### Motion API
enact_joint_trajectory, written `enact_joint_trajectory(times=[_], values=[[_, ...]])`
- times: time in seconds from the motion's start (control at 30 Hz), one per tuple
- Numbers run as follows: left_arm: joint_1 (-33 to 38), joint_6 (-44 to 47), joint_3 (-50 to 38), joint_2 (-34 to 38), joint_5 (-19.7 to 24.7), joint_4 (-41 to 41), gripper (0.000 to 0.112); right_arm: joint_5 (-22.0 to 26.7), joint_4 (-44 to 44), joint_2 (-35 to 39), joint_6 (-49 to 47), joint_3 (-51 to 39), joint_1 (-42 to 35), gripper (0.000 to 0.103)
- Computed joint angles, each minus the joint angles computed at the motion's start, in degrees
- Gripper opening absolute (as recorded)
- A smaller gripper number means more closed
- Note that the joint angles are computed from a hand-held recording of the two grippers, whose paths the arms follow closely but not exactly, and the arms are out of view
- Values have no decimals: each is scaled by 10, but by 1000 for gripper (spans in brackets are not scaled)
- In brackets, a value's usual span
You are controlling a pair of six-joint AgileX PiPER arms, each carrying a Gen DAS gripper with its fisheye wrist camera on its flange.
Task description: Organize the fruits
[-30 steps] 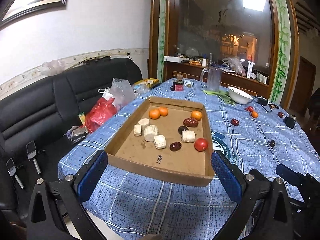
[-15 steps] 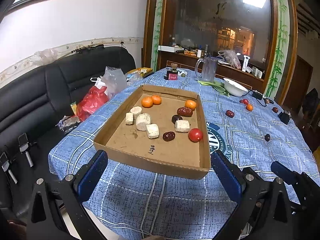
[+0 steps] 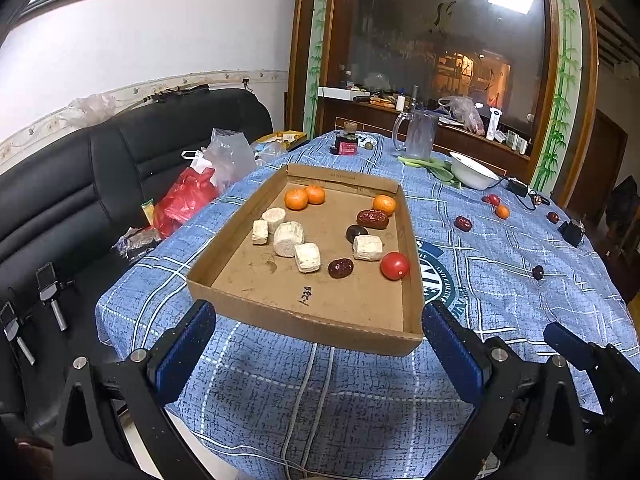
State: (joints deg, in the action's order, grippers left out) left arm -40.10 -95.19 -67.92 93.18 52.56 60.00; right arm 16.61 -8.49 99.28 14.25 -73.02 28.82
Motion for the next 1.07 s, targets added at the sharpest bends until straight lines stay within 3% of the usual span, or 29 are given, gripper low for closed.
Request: enact_joint_trajectory(times=[1.07], values=[[-1,-32,20,-2,-11,4,103,6,24,14,-33,-6,7,78]])
